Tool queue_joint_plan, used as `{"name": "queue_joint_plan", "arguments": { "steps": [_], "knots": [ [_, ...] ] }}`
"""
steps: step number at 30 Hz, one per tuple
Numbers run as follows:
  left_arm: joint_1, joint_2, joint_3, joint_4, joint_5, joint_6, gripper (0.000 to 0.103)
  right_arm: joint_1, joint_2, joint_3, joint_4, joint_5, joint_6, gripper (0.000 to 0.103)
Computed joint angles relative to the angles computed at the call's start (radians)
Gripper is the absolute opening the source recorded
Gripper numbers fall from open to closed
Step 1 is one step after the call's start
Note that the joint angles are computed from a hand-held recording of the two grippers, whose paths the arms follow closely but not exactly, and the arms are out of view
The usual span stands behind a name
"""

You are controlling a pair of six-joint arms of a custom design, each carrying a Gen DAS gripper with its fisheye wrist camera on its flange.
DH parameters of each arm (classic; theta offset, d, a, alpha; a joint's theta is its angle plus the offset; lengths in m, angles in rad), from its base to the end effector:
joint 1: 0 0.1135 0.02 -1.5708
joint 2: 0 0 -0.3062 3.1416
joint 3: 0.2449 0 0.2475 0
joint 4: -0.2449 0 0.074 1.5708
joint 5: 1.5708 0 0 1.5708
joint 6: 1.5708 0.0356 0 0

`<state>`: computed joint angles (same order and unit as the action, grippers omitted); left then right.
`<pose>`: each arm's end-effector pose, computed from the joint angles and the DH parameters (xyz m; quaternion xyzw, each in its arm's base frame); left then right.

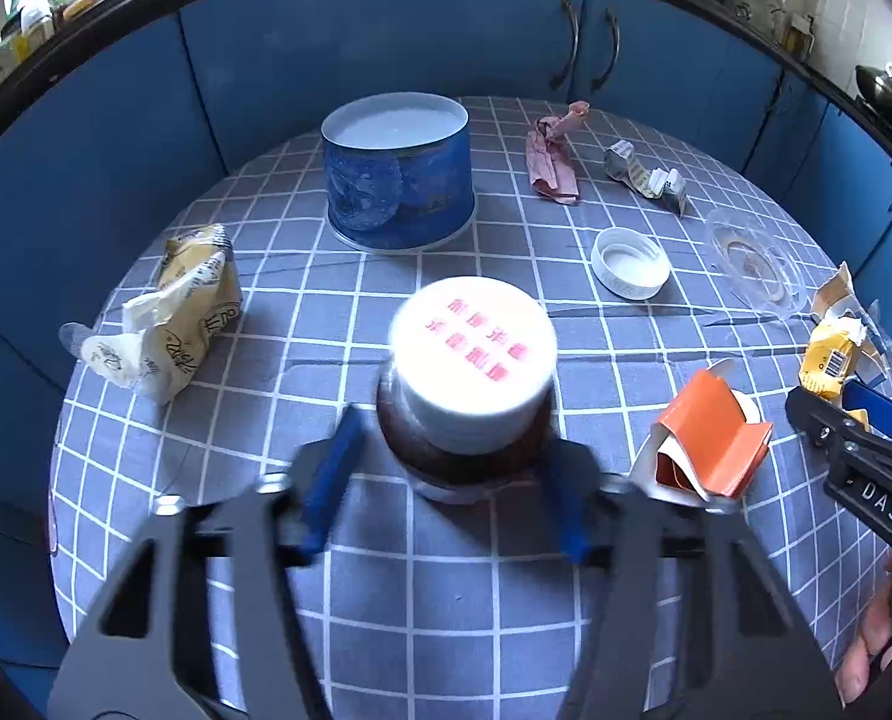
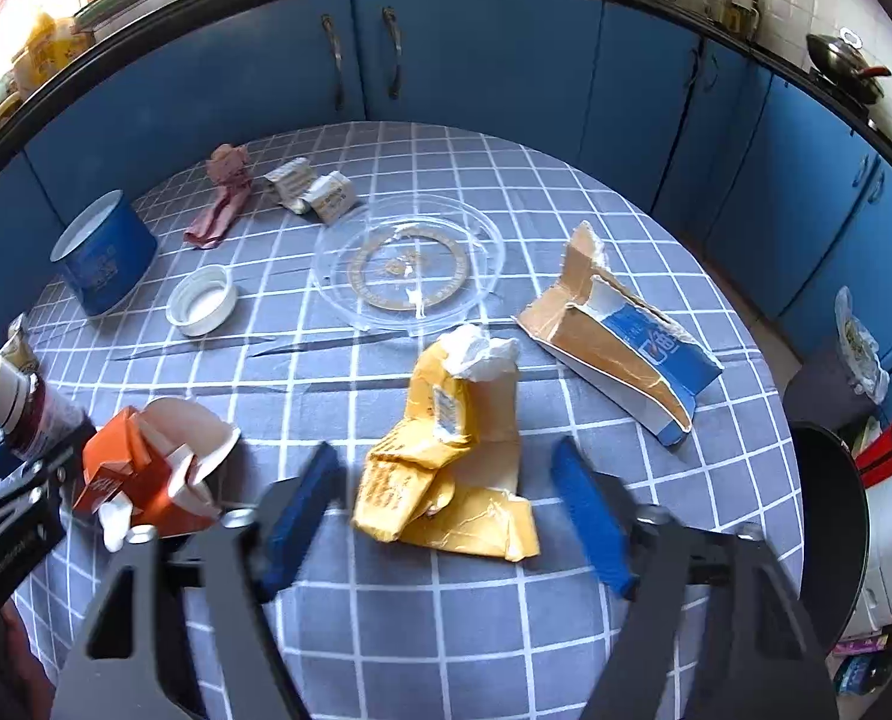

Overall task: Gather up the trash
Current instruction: 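Grasp the yellow snack bag with the right tool while the left tool grasps the brown medicine bottle, then carry the yellow snack bag over the bin and open the right tool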

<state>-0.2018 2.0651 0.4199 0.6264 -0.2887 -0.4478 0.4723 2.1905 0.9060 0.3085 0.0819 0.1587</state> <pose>0.2606 -0.0430 0.0471 -0.1557 0.9401 0.0451 0.2997 0.3438 0.1724 0.0587 -0.1373 0.9455 0.0536 0.2905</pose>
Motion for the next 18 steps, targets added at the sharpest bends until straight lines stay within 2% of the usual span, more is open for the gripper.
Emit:
{"name": "queue_joint_plan", "arguments": {
  "steps": [5,18],
  "knots": [
    [-0.002,-0.02,-0.003,-0.012,0.025,0.005,0.046,0.002,-0.028,-0.033,0.012,-0.031,-0.012,0.04],
    [-0.112,-0.208,-0.04,-0.127,-0.053,-0.053,0.046,-0.026,-0.206,-0.218,0.067,-0.031,-0.022,0.04]
  ]
}}
